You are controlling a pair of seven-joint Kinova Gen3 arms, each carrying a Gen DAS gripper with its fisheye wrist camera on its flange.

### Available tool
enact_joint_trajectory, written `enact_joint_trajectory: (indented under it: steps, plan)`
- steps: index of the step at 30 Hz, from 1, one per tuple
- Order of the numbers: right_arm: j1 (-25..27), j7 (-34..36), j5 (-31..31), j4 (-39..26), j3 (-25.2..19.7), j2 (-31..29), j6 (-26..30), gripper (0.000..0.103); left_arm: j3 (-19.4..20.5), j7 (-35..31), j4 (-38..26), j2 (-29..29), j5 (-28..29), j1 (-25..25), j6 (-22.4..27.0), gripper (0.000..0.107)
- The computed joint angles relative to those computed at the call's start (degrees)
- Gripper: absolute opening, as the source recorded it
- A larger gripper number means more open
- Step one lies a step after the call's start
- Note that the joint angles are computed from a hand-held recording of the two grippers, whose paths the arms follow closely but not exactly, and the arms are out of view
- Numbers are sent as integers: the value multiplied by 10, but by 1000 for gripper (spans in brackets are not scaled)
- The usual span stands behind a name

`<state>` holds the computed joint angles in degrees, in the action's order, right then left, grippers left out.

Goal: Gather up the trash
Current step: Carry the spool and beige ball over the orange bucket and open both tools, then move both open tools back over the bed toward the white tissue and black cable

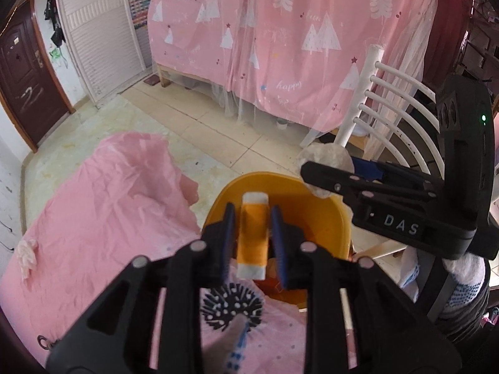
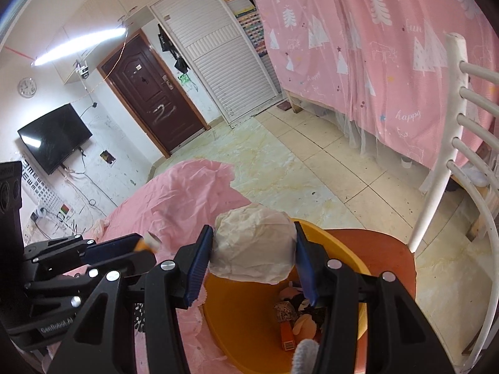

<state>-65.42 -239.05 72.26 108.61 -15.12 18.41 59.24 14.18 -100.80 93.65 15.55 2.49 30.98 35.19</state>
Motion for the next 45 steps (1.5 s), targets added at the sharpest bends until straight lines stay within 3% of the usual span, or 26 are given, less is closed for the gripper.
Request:
enact_joint_trajectory:
  steps: [2,11,16,28,38,40,45]
  plan:
    - [2,-5,-1,4,0,-1,-2,41,-1,3,-2,2,-3,4,-2,55]
    - [6,12,-4,-11,5,8,-14,43,-1,0,10,-11,5,-9,-4,55]
    - [2,27,-13,-28,10,16,-5,54,-3,-19,40,-40,30,-40,-19,57]
    - [-9,170,-63,-132,39,48,-2,54,-9,-127,86,-86,153,-128,-28,57]
    - [-23,320,-113,-258,78,97,-2,54,-42,-223,118,-120,246,-183,-21,57]
    - [-28,349,-125,-285,87,109,-2,54,-50,-246,127,-128,267,-194,-22,64]
    - [-37,431,-162,-361,110,143,-1,54,-78,-308,150,-148,313,-222,-17,69]
